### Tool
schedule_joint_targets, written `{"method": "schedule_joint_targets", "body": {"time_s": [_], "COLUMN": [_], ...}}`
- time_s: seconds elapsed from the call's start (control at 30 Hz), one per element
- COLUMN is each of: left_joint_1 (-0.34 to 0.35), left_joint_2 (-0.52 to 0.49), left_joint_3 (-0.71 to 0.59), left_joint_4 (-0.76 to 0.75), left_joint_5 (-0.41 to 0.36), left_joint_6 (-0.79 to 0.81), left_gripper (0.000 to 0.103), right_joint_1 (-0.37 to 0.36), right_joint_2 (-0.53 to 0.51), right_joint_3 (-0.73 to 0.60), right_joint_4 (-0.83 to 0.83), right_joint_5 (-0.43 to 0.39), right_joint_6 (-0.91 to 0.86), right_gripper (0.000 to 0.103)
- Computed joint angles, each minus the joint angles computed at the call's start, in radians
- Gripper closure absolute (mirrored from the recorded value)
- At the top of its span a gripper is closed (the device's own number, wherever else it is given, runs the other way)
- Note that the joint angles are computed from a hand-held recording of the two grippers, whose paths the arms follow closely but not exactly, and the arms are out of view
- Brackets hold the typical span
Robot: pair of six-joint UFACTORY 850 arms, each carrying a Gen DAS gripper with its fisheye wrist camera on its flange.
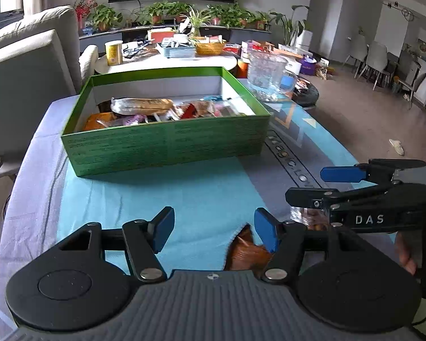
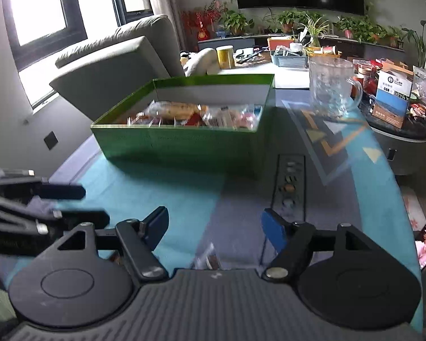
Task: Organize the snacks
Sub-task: 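Move both tools back to the remaining snacks beside the box, then grasp the brown snack bag with the left tool while the right tool grasps a clear nut bag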
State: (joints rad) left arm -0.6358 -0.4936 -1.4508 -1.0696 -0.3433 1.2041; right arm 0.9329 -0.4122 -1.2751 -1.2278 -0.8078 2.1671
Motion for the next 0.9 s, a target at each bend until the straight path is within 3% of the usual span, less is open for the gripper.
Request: {"method": "schedule_joint_targets", "body": {"time_s": [0.13,0.33,0.63,0.9], "left_joint_1": [-0.013,-0.023,-0.009,-0.008], "left_joint_2": [0.02,0.021,0.039,0.021], "left_joint_3": [0.036,0.05,0.082,0.076], "left_joint_4": [-0.015,0.092,-0.007,-0.012], "left_joint_5": [0.018,0.022,0.011,-0.06], "left_joint_6": [0.023,-0.089,-0.025,0.019], "left_gripper": [0.042,0.041,0.04,0.04], "right_joint_1": [0.016,0.029,0.065,0.07], "right_joint_2": [0.023,0.018,0.034,0.022], "right_joint_3": [0.056,0.078,0.134,0.113], "right_joint_4": [-0.02,0.003,-0.1,-0.085], "right_joint_5": [-0.005,0.013,0.011,0.011], "right_joint_6": [0.09,0.065,0.211,0.167], "right_gripper": [0.016,0.015,0.01,0.01]}}
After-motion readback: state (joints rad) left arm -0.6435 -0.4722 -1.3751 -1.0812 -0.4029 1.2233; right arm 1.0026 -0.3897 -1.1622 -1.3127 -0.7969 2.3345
